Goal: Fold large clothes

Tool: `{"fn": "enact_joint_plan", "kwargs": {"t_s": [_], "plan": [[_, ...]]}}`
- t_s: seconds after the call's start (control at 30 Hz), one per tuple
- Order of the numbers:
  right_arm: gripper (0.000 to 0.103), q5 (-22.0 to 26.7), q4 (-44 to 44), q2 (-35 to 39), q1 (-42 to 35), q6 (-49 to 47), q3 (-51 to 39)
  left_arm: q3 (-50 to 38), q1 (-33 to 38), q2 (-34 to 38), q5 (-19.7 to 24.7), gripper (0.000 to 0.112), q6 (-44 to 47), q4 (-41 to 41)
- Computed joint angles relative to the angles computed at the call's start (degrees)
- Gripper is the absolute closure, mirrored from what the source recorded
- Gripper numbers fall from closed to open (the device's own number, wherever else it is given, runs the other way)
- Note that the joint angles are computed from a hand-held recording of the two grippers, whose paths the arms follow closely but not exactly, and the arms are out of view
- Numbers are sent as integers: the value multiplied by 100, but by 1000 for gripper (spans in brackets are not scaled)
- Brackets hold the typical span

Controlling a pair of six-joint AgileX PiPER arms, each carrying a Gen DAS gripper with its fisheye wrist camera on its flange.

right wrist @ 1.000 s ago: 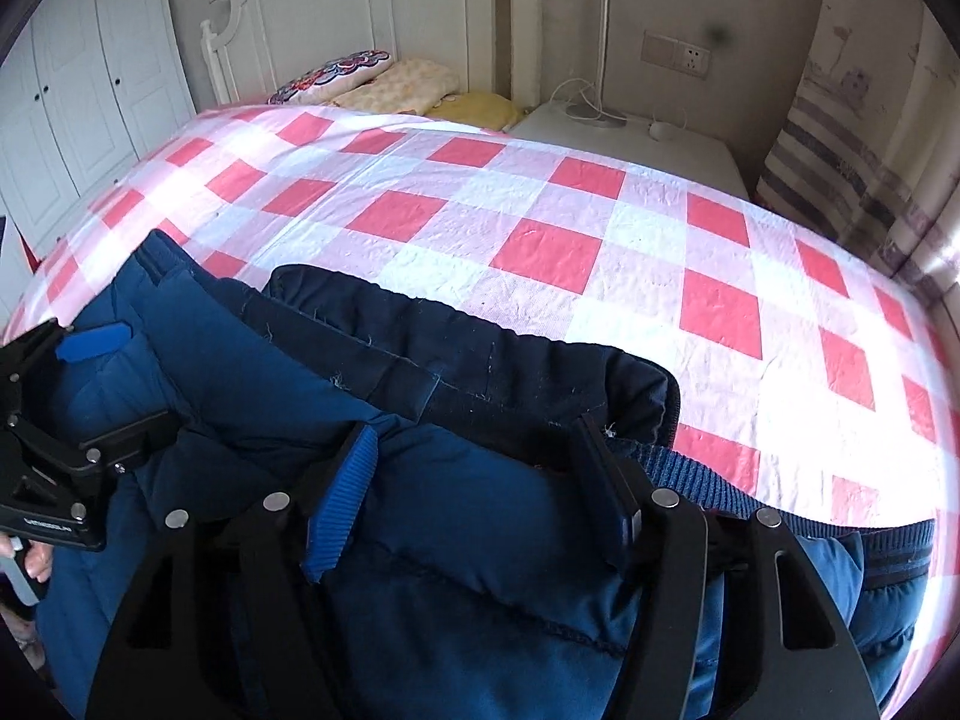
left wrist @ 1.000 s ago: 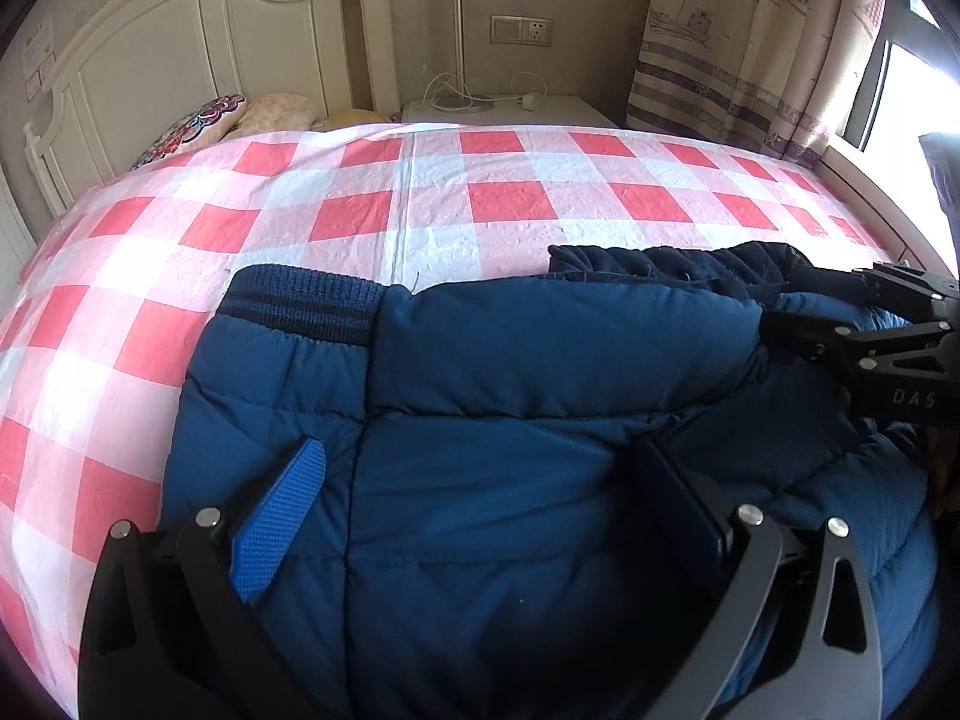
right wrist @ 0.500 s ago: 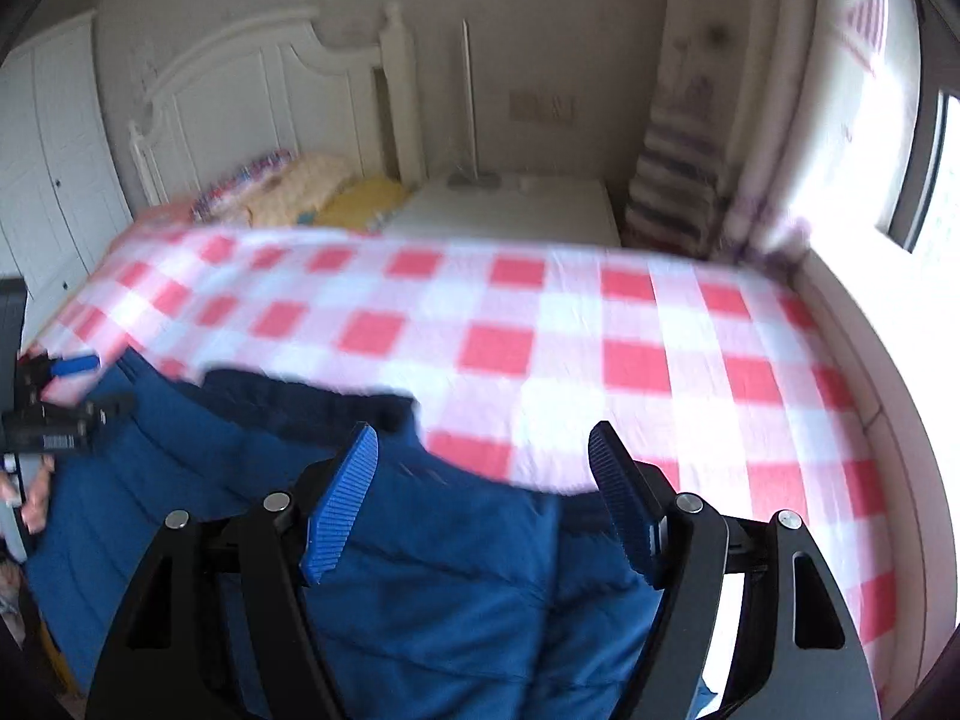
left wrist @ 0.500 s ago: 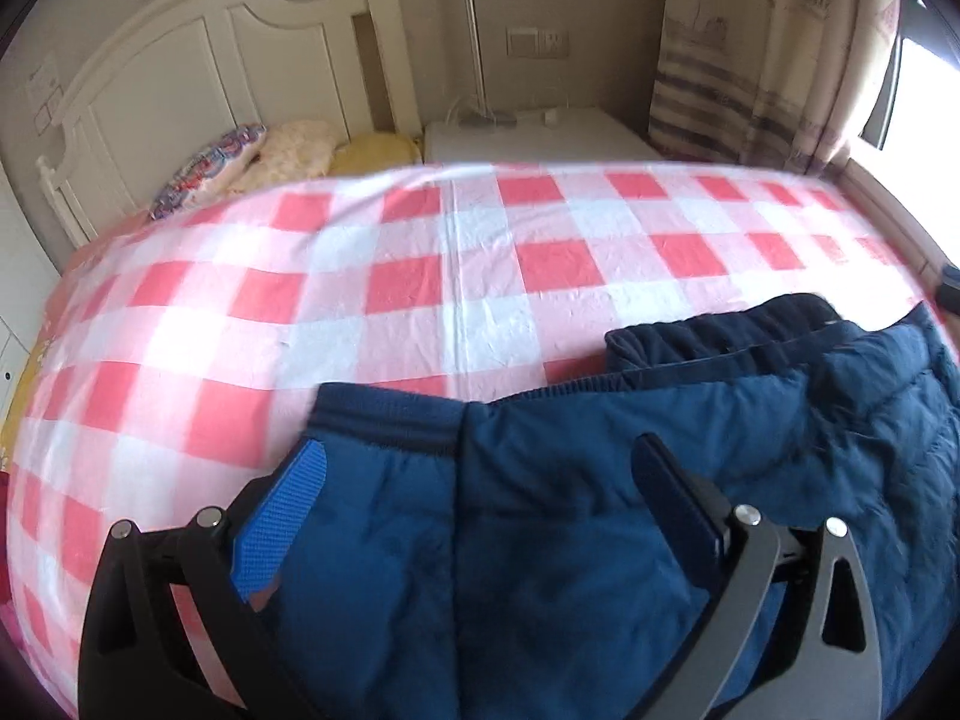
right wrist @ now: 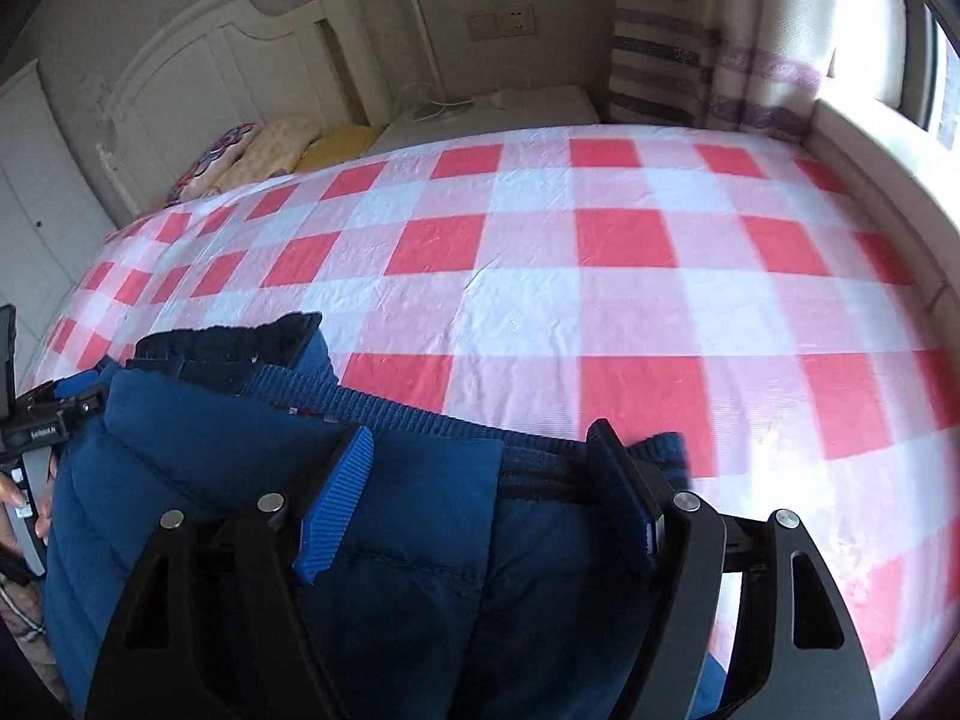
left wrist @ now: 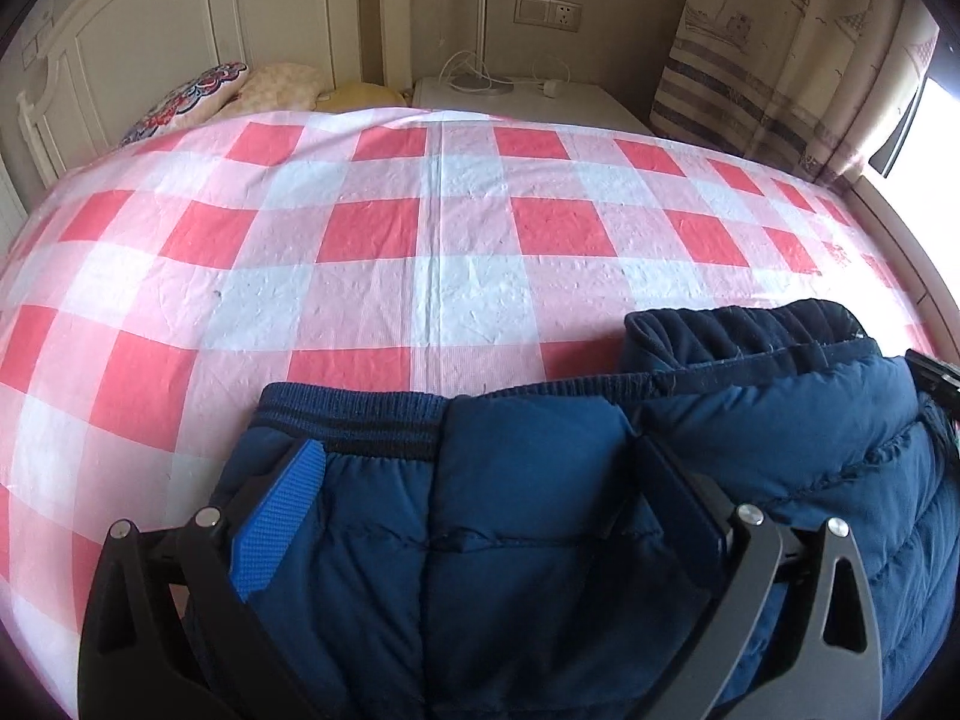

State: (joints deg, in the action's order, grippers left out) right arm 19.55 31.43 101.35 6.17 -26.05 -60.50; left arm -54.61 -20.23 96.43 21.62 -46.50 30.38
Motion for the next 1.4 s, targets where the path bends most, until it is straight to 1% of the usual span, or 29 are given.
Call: {"fn": "enact_joint_plan", "kwargs": {"t_s": [0.03, 0.1, 0.13, 0.17, 0.2, 0.23, 0.3, 0.37, 0.4, 0.47, 0.53, 0.57, 0.6, 0.63, 0.7, 0.73, 0.8, 0.87, 0.9, 0.93, 0.97, 1.0, 1.07, 1.1, 1.2, 1.27, 1.3, 1.37, 1.4], "plan": [[33, -170, -309, -354, 51, 441, 231, 21, 16, -13, -30, 11, 21, -37], [29, -297, -527, -836, 125, 783, 484, 57, 54, -28, -105, 11, 84, -97], [27, -443, -893, -1090, 211, 1125, 688, 60, 58, -29, -108, 11, 81, -89], [23, -565, -1462, -1206, 278, 1522, 826, 63, 58, -31, -101, 11, 69, -67], [21, -669, -1802, -1220, 305, 1690, 936, 74, 63, -35, -109, 11, 69, -62], [21, -733, -1913, -1091, 278, 1628, 1017, 99, 74, -50, -132, 11, 63, -51], [19, -670, -1448, -602, 73, 1068, 980, 109, 93, -59, -165, 11, 118, -122], [17, -288, -347, -386, -225, 333, 783, 109, 81, -59, -165, 11, 39, -52], [17, -191, -49, -344, -317, 64, 734, 105, 81, -57, -162, 11, 29, -40], [18, -339, -141, -419, -260, 102, 814, 100, 83, -61, -157, 11, 60, -65], [18, -591, -869, -753, -116, 753, 1024, 127, 104, -107, -184, 11, 80, -125], [18, -596, -979, -984, -85, 888, 1127, 145, 69, -187, -39, 11, -254, 152], [18, -524, -860, -1375, -57, 810, 1284, 191, -52, -323, 203, 12, -816, 617], [18, -504, -582, -1662, -54, 502, 1441, 309, -202, -633, 570, 12, -1389, 1093], [16, -430, -349, -2345, 51, 101, 1779, 781, -579, -1336, 885, 12, -2504, 2045], [16, -325, -77, -2664, 105, -309, 1948, 980, -758, -1599, 998, 12, -2826, 2347], [16, -154, -11, -3000, 284, -537, 2149, 1351, -1154, -2043, 1276, 12, -3017, 2565], [16, -134, -339, -3072, 549, -249, 2392, 1583, -1541, -2043, 1617, 12, -3239, 2776], [16, -183, -297, -3036, 604, -326, 2499, 1670, -1777, -1784, 1882, 11, -3393, 2947], [16, -404, -26, -2788, 661, -631, 2656, 1714, -1845, -1540, 1962, 11, -3455, 3035], [13, -583, 474, -2530, 661, -1106, 2775, 1816, -1831, -1424, 1813, 11, -3579, 3102], [12, -666, 1047, -2500, 592, -1612, 2864, 1926, -1791, -1523, 1702, 11, -3745, 3199], [12, -445, 2019, -2449, 270, -2533, 2865, 1936, -1526, -1591, 1419, 11, -3577, 3043], [12, -484, 2190, -2440, 258, -2697, 2883, 1971, -1412, -1594, 1269, 11, -3533, 3014], [12, -549, 1899, -2522, 304, -2405, 2929, 2131, -946, -1753, 627, 11, -3205, 2703], [12, -337, 1883, -2722, 93, -2401, 3010, 2233, -622, -1853, 215, 11, -2872, 2406], [12, -253, 1918, -2854, -30, -2461, 3090, 2244, -552, -1858, 118, 11, -2806, 2330], [12, 15, 1969, -3551, -613, -2702, 3476, 2269, -460, -1881, 12, 11, -2696, 2229], [12, 416, 2230, -3915, -1147, -3167, 3667, 2261, -492, -1860, 24, 11, -2758, 2262]]}}
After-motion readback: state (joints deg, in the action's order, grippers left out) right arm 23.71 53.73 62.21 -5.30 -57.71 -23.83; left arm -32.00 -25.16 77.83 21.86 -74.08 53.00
